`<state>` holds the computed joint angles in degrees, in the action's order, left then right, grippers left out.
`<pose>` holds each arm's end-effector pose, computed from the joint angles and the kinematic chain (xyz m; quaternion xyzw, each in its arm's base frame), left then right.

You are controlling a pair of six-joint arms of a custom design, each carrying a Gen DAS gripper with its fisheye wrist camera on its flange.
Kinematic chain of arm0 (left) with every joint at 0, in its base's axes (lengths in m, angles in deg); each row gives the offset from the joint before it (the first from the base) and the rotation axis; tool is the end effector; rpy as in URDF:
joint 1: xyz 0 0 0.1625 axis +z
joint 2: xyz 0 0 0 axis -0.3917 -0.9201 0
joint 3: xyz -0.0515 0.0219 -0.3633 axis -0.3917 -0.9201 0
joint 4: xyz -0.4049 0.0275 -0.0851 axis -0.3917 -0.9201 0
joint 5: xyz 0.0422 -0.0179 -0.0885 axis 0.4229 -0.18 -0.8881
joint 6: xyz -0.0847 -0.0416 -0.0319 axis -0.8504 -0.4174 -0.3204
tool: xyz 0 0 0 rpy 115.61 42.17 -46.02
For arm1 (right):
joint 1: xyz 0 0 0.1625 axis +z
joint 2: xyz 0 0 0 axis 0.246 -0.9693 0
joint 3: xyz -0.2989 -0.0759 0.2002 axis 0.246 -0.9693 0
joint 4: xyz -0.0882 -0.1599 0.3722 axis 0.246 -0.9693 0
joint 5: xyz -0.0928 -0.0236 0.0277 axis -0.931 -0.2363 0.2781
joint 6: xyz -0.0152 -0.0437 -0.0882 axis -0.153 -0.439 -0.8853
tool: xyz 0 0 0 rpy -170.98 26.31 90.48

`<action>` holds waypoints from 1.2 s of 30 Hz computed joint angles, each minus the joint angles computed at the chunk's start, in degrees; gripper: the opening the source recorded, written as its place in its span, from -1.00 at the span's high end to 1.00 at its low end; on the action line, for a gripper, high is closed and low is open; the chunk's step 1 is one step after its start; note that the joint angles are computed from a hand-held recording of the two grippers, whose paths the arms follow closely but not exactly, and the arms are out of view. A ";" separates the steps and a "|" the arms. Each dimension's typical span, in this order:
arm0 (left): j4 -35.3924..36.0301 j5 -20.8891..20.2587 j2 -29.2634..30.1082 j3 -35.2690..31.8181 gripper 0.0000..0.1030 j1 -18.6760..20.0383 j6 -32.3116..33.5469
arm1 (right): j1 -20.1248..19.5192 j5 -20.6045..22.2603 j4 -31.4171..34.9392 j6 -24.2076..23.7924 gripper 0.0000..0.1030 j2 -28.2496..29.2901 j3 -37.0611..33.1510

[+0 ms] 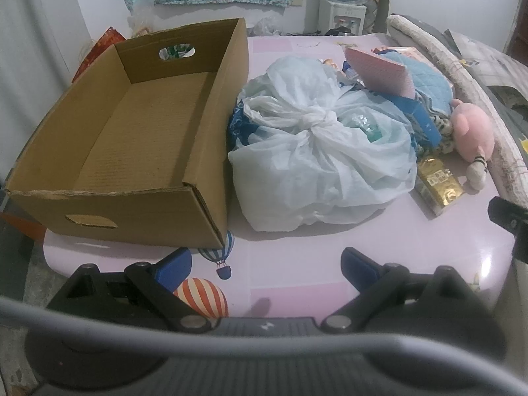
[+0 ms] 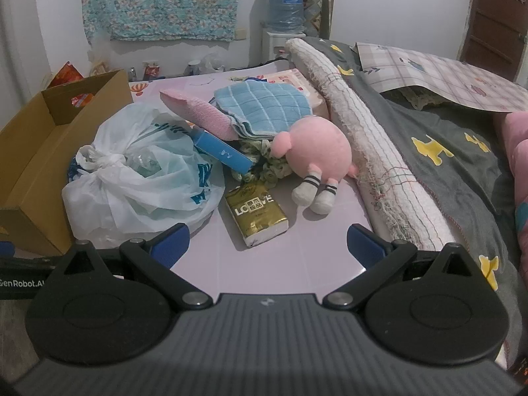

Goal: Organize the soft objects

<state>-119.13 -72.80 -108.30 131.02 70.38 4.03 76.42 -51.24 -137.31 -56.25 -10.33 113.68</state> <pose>-0.3286 -0.6819 0.0229 -0.0464 0.8494 -0.2998 0.4318 0.0944 -0.7309 0.2276 0.1858 -0.8646 0.3205 0.3395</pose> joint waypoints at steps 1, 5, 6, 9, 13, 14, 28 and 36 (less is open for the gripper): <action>0.13 -0.04 -0.01 -0.01 -0.90 0.03 -0.06 | -0.01 -0.03 0.05 0.04 -0.98 0.05 -0.08; 0.64 -0.05 0.15 -0.36 -0.90 0.13 -0.22 | -0.02 0.01 0.01 0.05 -0.98 0.05 -0.05; 0.80 -0.01 0.15 -0.36 -0.90 0.14 -0.34 | 0.01 -0.05 -0.05 0.04 -0.98 0.06 -0.04; 0.93 0.28 0.26 -0.37 -0.90 0.10 -0.27 | -0.05 -0.08 -0.07 0.24 -0.98 0.18 -0.19; -0.66 1.24 0.13 0.40 -0.90 -0.18 1.63 | -0.53 0.43 -0.18 1.16 -0.98 0.38 -0.49; -1.93 1.71 0.11 0.79 -0.90 -0.29 3.07 | -0.71 0.82 -0.35 1.41 -0.98 0.30 -0.38; -32.70 1.84 4.58 -2.88 -0.81 -0.59 38.89 | -6.18 13.42 -2.98 3.98 -0.98 -3.44 2.88; -43.99 -2.56 18.00 -21.24 -0.59 0.62 59.52 | -9.79 21.67 -1.39 6.32 -0.98 -1.07 -4.82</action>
<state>-163.11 -75.36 -90.30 109.79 70.99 63.55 66.64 -29.57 -138.70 -49.93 -11.40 108.86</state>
